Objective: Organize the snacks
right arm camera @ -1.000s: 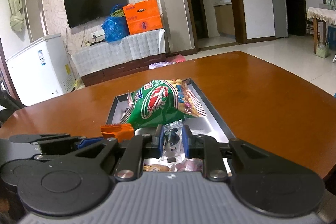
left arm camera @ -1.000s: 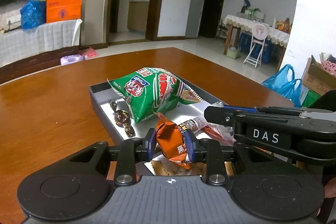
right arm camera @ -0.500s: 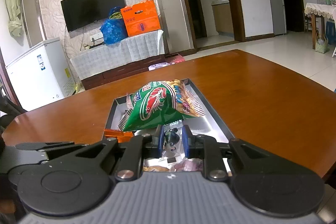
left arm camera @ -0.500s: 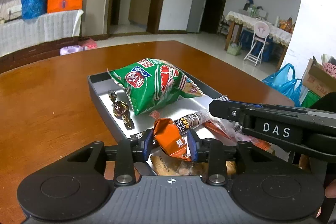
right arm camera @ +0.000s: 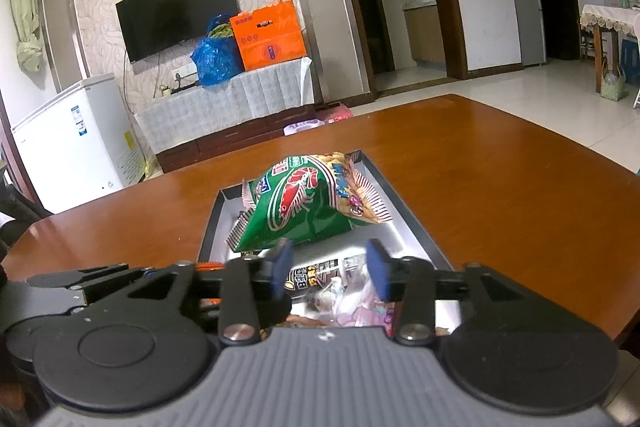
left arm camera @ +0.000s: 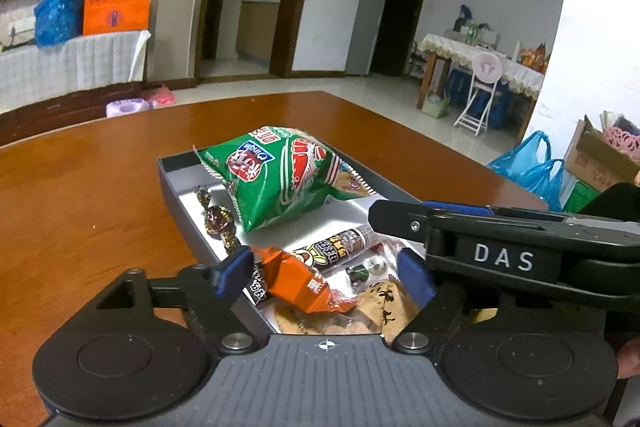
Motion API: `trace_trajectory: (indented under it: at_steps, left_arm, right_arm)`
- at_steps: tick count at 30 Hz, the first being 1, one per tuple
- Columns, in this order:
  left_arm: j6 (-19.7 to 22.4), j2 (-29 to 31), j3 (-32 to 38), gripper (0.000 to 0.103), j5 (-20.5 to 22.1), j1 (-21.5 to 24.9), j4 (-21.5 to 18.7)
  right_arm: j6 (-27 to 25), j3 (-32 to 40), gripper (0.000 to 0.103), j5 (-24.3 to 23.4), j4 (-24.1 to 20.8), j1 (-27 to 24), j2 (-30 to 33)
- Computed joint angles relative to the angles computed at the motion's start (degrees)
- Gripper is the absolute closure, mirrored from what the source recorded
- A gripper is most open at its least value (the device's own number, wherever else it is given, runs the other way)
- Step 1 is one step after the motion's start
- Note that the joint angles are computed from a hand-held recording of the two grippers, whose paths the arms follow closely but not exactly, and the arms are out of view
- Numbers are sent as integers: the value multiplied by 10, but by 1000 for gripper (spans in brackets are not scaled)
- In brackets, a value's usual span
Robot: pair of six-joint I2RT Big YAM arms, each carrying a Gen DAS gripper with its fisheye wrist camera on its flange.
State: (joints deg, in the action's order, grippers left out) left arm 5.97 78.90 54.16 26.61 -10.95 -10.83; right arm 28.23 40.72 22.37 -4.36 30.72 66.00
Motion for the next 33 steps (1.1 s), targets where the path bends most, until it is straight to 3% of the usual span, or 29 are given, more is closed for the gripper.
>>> trace_trajectory:
  at_steps: [3,5,7,16,22,25,30,33]
  left_arm:
    - [2,-9,-6,0,-32,-8,15]
    - [2,-12,-13,0,-46,-9,33]
    - [6,-11,-9,0,-53,-10,19]
    - [48,-56,-18,0,-107,-15,-1]
    - [32,-94,-33,0,-93,15,-43]
    - [20,-107,-27,0,-90,42,-92]
    - [50,-160,-53,0,-106,79,-103]
    - [57,-196,-65,0,-105,103,-128]
  right_arm:
    - [-2,-4,43,25,13,5,0]
    - [-9,-9,35,48,27,11,-1]
    - [-20,-11,27,68,33,16,-1]
    - [-18,-25,19,108,63,34,-13]
    - [-20,-32,15,159,64,71,-30]
    - [-8,-36,13,186,37,99,-49]
    - [89,-43,9,175,-53,147,-106]
    - [112,-43,9,184,-102,192,-127]
